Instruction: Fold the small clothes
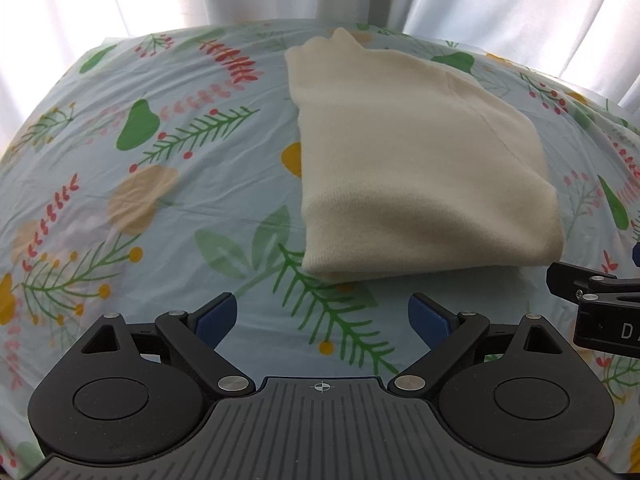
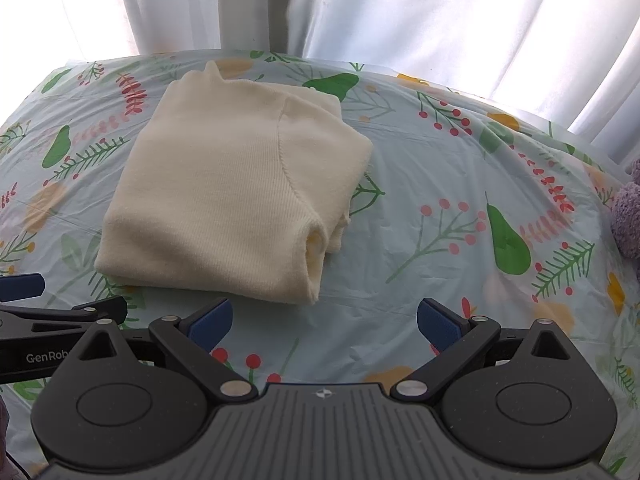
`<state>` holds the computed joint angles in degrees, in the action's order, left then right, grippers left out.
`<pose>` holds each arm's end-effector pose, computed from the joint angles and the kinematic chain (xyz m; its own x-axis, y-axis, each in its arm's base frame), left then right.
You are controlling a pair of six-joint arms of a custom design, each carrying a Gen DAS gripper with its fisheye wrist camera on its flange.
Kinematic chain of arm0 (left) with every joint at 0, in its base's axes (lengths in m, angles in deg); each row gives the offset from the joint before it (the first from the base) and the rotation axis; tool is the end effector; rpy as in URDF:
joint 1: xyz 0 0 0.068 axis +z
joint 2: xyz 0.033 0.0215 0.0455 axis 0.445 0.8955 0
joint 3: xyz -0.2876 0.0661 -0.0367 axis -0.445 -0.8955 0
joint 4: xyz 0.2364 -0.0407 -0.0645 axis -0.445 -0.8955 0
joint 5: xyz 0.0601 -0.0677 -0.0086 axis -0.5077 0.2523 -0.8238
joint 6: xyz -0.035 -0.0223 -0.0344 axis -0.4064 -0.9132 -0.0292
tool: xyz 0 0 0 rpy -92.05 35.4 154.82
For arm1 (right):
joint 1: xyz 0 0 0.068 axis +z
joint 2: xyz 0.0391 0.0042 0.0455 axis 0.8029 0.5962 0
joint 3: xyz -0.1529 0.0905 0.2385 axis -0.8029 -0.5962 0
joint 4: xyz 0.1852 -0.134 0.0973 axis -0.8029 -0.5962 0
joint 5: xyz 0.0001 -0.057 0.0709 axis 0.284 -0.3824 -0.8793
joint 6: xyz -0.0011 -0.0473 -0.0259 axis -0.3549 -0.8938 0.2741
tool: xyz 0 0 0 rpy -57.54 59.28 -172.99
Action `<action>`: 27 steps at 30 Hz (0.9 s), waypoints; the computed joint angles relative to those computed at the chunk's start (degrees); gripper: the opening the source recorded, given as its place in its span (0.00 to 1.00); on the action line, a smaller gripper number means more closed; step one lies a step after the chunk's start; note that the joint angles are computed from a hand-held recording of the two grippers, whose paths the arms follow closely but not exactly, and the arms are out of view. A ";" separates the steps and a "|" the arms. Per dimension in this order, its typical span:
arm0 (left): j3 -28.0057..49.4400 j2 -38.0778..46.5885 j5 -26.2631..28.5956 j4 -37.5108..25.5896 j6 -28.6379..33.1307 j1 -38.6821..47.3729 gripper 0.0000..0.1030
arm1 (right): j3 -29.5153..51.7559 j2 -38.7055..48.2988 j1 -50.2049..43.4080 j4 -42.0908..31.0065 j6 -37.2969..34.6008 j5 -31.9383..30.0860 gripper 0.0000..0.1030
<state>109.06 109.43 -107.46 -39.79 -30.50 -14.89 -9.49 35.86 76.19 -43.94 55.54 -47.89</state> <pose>0.2625 -0.2142 0.2268 -0.8846 -0.1864 -0.4275 -0.2107 0.9775 0.0096 0.2806 0.1132 0.2205 -0.8309 -0.2549 -0.4946 -0.2582 0.9640 -0.0631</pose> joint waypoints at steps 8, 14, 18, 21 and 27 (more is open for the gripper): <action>-0.13 -0.05 0.11 0.21 0.01 0.07 0.93 | 0.22 0.05 -0.06 -0.13 -0.07 -0.02 0.96; -0.13 0.05 -0.14 0.25 0.24 -0.05 0.93 | 0.53 0.18 0.14 -0.36 -0.12 0.33 0.96; -0.03 0.15 -0.21 0.24 0.25 0.03 0.93 | 0.52 0.08 0.31 -0.44 0.10 0.49 0.96; -0.14 0.02 -0.26 0.43 0.27 0.09 0.93 | 0.62 0.15 0.40 -0.51 0.06 0.63 0.96; -0.35 -0.13 0.09 0.72 0.50 0.38 0.93 | 0.85 0.27 0.24 -0.63 -0.02 0.61 0.96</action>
